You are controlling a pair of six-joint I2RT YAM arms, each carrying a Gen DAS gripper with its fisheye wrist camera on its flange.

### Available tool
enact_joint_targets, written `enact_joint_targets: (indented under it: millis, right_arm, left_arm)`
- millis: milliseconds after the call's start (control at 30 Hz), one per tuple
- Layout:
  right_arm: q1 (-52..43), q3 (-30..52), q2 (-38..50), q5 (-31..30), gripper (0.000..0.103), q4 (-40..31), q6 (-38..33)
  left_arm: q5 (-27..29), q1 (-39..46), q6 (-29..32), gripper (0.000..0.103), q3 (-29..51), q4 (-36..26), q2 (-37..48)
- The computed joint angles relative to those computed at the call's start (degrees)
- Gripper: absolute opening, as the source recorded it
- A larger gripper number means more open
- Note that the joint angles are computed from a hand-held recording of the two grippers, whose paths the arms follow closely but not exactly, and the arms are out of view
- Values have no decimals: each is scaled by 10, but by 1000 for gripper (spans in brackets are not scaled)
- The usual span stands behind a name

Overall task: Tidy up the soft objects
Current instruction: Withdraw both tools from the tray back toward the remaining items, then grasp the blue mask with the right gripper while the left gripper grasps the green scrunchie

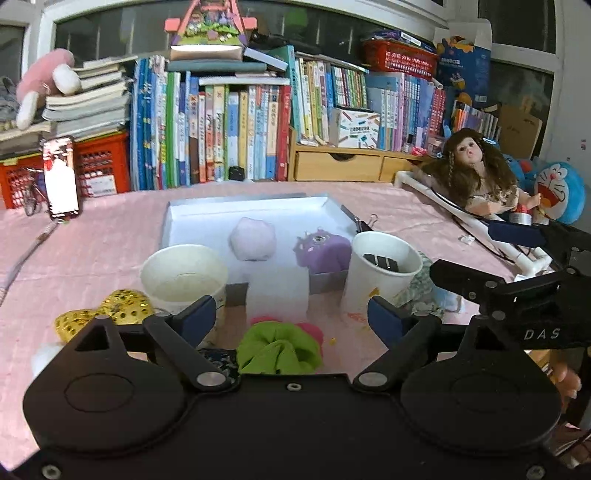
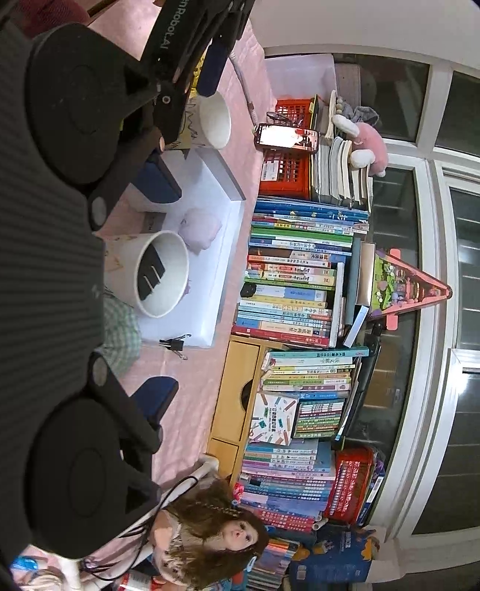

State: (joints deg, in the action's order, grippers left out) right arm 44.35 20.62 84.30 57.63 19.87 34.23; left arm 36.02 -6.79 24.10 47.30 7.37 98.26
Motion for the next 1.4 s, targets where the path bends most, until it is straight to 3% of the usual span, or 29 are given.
enact_joint_targets:
  millis: [133, 400, 833, 1400]
  right_arm:
    - [16, -5, 19, 20, 103, 4, 34]
    - [53, -16, 101, 88, 103, 60, 88]
    - [61, -11, 177, 99, 103, 15, 233]
    - [30, -25, 234, 69, 97, 43, 297]
  left_arm:
    - [-4, 9, -3, 90, -43, 61, -4]
    - [10, 34, -35, 92, -130, 250, 38]
    - [-35, 39, -36, 98, -180, 356, 82]
    - [-84, 27, -16, 98, -199, 428, 147]
